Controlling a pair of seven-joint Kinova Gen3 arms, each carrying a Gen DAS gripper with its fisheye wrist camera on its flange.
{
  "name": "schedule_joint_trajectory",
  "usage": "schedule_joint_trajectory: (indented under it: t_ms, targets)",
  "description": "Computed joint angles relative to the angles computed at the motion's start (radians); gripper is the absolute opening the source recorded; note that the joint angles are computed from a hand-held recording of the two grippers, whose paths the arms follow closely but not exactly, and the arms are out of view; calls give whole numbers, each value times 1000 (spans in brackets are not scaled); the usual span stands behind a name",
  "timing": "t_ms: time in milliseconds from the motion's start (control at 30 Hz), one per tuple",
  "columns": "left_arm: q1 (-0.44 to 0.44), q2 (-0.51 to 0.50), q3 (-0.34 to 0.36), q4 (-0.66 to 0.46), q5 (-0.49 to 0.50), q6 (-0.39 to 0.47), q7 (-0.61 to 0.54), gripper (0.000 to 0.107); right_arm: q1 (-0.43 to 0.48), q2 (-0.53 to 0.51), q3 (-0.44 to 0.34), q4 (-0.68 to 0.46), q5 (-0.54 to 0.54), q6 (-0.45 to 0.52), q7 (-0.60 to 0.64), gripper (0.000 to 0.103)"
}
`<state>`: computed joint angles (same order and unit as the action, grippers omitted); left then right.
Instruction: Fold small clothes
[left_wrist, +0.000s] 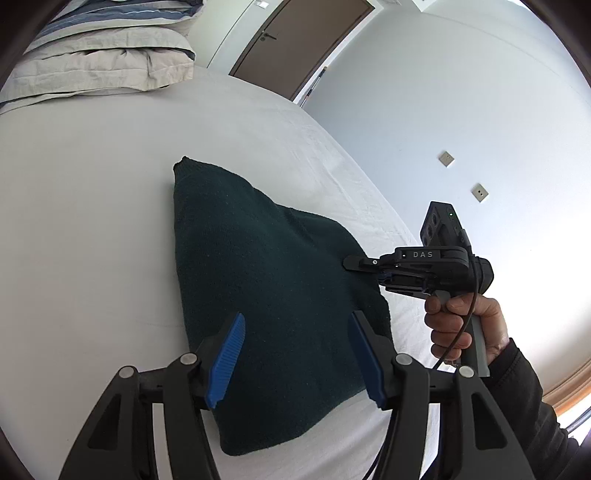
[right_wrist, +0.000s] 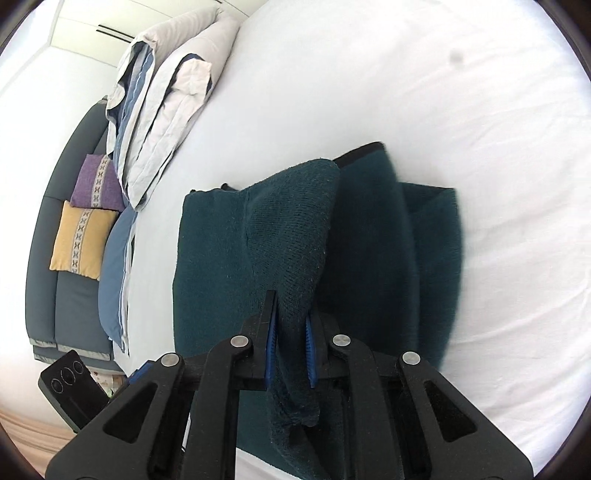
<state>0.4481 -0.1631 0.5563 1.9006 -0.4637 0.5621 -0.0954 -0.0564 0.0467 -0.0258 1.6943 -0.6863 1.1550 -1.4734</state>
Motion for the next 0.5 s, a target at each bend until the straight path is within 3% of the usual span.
schedule_joint_trajectory:
  t_ms: [200,300,400,433,500]
  targets:
    - [49,145,-17,-84,-62,43,-24,60,95,20,56,22,-53,18,98,6]
    - [96,171,-40,-76,-110,57,29,60,87,35,129,88,-95,16,176,7]
    - [138,163,-72,-62,-137,53,55,60,185,15,92,165,-216,30,285,11]
    - [147,159,-87,-57,-127,45,43,60,224,5,86,195,-257,53,325,13]
    - [166,147,-118,-43,-106,26,26,60,248,-9,81,227,-289,77,366,34]
